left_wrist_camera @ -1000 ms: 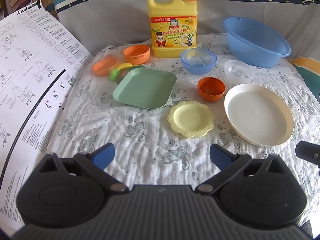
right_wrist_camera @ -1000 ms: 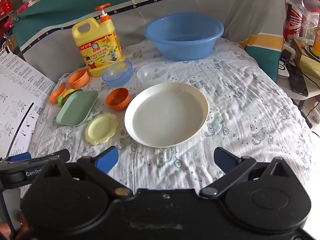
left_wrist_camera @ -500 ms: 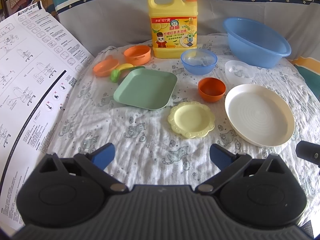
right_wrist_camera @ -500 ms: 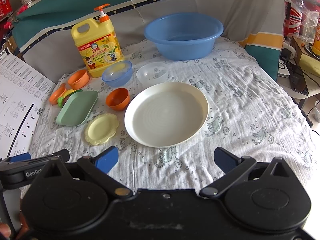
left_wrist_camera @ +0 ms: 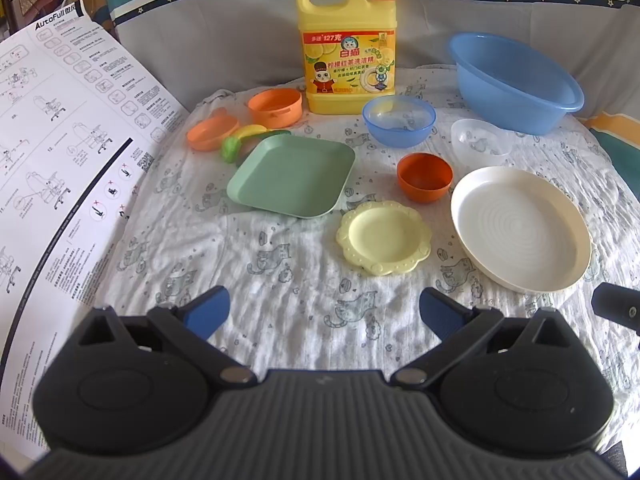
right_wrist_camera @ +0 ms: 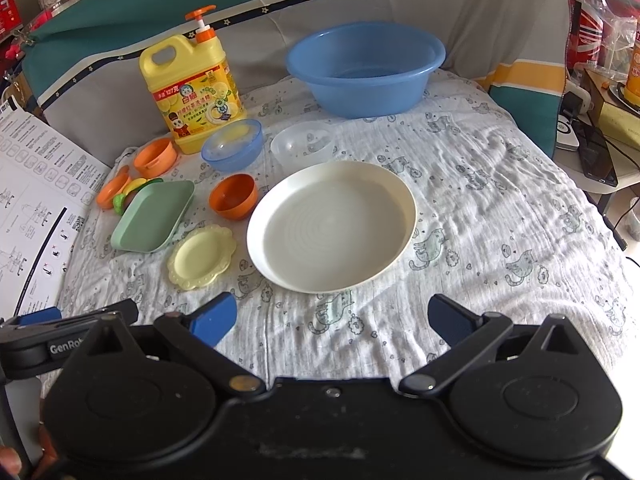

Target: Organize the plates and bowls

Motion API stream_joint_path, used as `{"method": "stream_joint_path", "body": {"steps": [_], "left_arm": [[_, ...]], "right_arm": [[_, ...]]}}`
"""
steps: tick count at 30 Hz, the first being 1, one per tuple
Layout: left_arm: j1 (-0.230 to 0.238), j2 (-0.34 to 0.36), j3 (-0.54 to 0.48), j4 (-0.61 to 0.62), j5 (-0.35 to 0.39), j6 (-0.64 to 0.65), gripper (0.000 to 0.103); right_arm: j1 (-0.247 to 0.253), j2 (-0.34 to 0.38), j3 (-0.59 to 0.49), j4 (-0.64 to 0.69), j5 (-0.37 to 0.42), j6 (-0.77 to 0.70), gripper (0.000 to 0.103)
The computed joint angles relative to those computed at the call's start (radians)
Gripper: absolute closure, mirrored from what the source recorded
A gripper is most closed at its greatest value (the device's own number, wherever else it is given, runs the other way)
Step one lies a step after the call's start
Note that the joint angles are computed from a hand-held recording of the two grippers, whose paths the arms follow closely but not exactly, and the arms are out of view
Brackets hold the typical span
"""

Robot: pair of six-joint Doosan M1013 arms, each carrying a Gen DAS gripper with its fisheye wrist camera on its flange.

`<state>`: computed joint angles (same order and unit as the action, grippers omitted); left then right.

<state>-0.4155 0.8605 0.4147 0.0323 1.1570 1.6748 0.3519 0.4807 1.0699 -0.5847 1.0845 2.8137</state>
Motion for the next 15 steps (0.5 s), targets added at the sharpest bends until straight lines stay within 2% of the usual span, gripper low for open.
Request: {"method": "stream_joint_path", "body": {"steps": [15], "left_arm": [[-0.001,0.019,-0.031,0.007,0.027,-0.008,0.0]], "right_arm": [[-0.008,0.003,-0.005,0.024,-0.003,-0.016,0.0]]}}
